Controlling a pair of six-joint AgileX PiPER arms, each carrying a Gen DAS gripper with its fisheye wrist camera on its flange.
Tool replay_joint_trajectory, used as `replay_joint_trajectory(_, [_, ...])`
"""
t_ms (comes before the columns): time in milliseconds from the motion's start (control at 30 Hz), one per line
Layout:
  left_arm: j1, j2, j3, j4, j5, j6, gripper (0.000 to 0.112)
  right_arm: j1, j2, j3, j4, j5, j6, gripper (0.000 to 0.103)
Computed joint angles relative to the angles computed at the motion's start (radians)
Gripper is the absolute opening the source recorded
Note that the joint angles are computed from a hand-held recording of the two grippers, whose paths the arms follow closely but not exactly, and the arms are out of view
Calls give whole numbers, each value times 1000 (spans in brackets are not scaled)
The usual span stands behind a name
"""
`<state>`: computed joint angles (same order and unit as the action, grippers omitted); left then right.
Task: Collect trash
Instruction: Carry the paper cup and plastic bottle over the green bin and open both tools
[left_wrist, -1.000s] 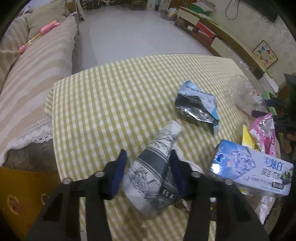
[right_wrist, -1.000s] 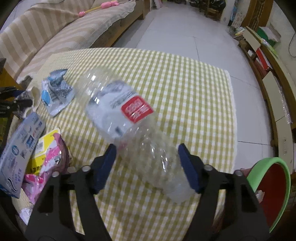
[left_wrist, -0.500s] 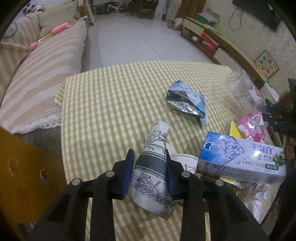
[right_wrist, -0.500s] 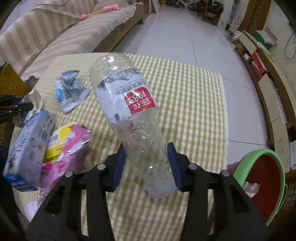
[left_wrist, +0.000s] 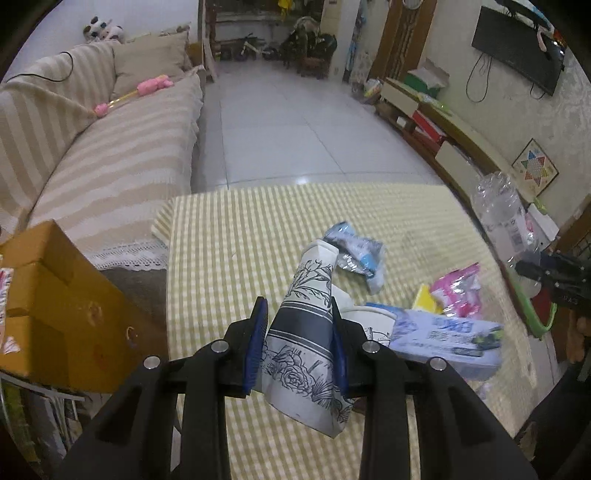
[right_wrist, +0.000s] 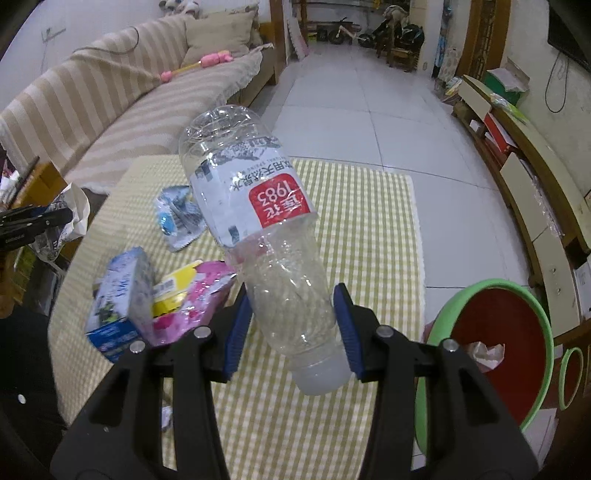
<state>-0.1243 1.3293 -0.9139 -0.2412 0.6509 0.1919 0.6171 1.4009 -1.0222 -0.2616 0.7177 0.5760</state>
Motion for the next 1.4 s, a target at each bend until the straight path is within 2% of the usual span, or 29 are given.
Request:
replay_joint_trajectory(200, [-83,-72,-46,22,56,-88,29,-10,-118,51,22,25,42,44])
replay_joint_trajectory(433, [-202,-96,-72,62,71,-189,29,-19,-255,116,1,73,123,44])
replay_joint_trajectory(800, [-439,-8,-171,199,54,-417,29,-181,-412,180,88,106,22,44])
replay_joint_trajectory(1000, [-541,87,-265,234,43,-483,29,-388,-487,202,210,140,-167,44])
replay_joint_trajectory(1233, [-643,228,-416,232,48,-516,29,-772,-555,218,443,202,-528,44])
replay_joint_trajectory(1400, [-712,349,-570,218,76,-517,29,-989,-564,229,559,232,-714,44])
